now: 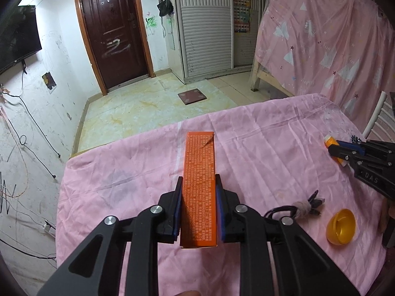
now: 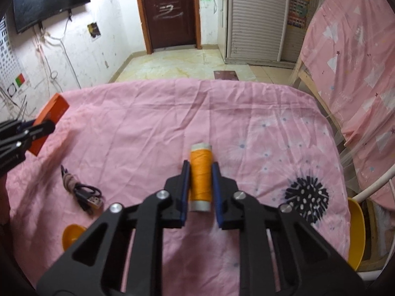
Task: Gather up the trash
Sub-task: 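Grasp the orange thread spool with the right tool, then carry box and spool to the yellow bin and open both tools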
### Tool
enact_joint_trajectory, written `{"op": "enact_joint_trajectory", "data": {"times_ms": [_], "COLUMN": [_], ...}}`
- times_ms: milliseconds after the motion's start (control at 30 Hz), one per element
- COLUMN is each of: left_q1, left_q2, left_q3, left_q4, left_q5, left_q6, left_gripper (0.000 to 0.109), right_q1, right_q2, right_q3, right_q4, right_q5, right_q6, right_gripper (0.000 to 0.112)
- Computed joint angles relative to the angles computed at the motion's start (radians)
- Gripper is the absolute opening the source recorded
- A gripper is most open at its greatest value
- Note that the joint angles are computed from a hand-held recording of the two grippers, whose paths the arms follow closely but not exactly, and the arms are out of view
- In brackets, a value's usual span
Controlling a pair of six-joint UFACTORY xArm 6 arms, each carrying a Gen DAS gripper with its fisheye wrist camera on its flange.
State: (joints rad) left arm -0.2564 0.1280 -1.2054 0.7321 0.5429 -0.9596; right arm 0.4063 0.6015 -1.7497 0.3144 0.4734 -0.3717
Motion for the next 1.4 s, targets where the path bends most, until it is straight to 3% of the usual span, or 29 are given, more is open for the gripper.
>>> {"op": "enact_joint_trajectory", "data": {"times_ms": [300,633,833,1133,1400], "left_q1": [-0.052,-0.163,-0.238,-0.319,-0.373], "left_q2": [-0.031,0.000,0.074,0.199,0.317], "left_q3": [-0.011,-0.125,-0.242,-0.422,-0.580], "left_q4": [0.039,0.086,0.096,0.054,0.009], "left_q5": [0.082,0.151,0.192,0.204,0.204], "left_q6": [-0.059,-0.119,-0.110,-0.055,0.011], "left_gripper": [0.015,0.015,0.016,0.016,0.016], "right_q1": [-0.016,-0.056,-0.104,-0.194,-0.273], "right_q2": [-0.102,-0.258,-0.331,-0.370,-0.359], "right_q3": [0.126,0.279,0.334,0.365,0.371], "right_q4": [0.217,0.626,0.852,1.027,1.080], "right_q5": [-0.081,-0.195,-0.198,-0.192,-0.200], "right_q6": [-0.178,-0.511,-0.703,-0.825,-0.839], "right_gripper": [0.016,0.016,0.016,0.016,0.016]}}
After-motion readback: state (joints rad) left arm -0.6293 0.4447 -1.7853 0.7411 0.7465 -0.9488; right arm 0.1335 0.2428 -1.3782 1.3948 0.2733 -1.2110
